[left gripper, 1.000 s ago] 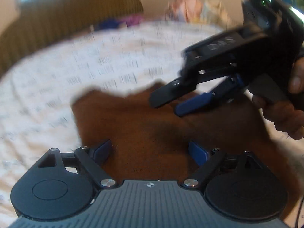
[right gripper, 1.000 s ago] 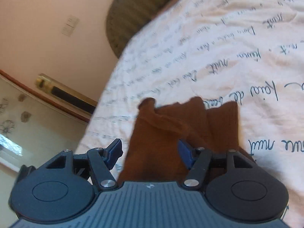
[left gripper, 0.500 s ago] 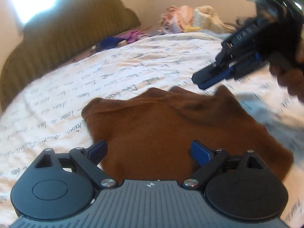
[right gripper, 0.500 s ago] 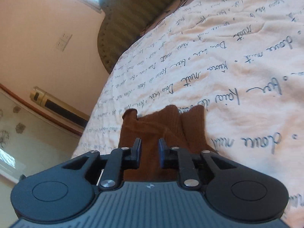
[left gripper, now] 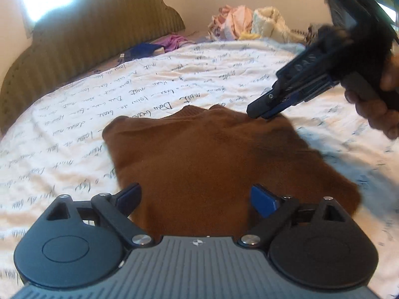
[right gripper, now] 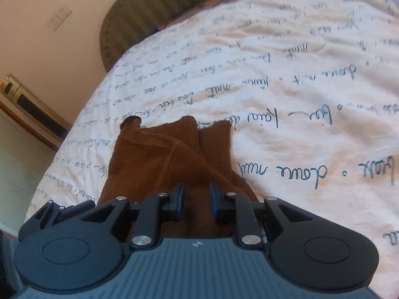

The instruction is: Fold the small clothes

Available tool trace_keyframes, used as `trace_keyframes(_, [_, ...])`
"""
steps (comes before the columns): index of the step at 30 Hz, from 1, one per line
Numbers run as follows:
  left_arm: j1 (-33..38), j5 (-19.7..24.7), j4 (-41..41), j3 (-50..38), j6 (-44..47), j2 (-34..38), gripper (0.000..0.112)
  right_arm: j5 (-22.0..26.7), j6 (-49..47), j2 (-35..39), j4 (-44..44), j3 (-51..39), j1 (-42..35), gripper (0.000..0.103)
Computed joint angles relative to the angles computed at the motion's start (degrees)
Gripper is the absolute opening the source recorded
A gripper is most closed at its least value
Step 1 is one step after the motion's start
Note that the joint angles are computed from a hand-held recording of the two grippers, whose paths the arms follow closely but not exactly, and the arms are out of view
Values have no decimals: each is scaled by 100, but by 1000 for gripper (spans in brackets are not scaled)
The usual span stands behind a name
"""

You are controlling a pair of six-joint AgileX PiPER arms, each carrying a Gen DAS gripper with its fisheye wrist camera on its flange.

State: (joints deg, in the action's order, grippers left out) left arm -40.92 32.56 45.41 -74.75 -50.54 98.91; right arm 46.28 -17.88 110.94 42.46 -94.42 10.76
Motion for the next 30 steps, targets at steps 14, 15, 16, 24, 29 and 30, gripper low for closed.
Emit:
trace_keyframes(14, [-962,415,1750,1234,-2795,-692,99,-1211,-382,-1369,-416,1686,547,86])
trace_keyframes(15, [-1077,547,1920,1420,-3260,-789,100,-1463,-197,-1724,-622,2037,604,86])
trace_keyframes(16, [-1186,740,1912,1515,-3576,-814,100,-1781,109,-2119,-936,2456,705,86])
trace_keyframes(24, [-1512,1533,1236,1368,-4065,-440,103,-2668,4508,-3723,-4615,4941,2170,87])
trace_keyframes(29, [-1339,1461,1270,1220,-4082,-174,103,-2214,7372,-3225,-7178,4725,3006,103])
trace_keyframes(30, [-1375,1458,1405,1279,-4243,-169,103,-1961,7945,-3070,-7681,4612,3204,103])
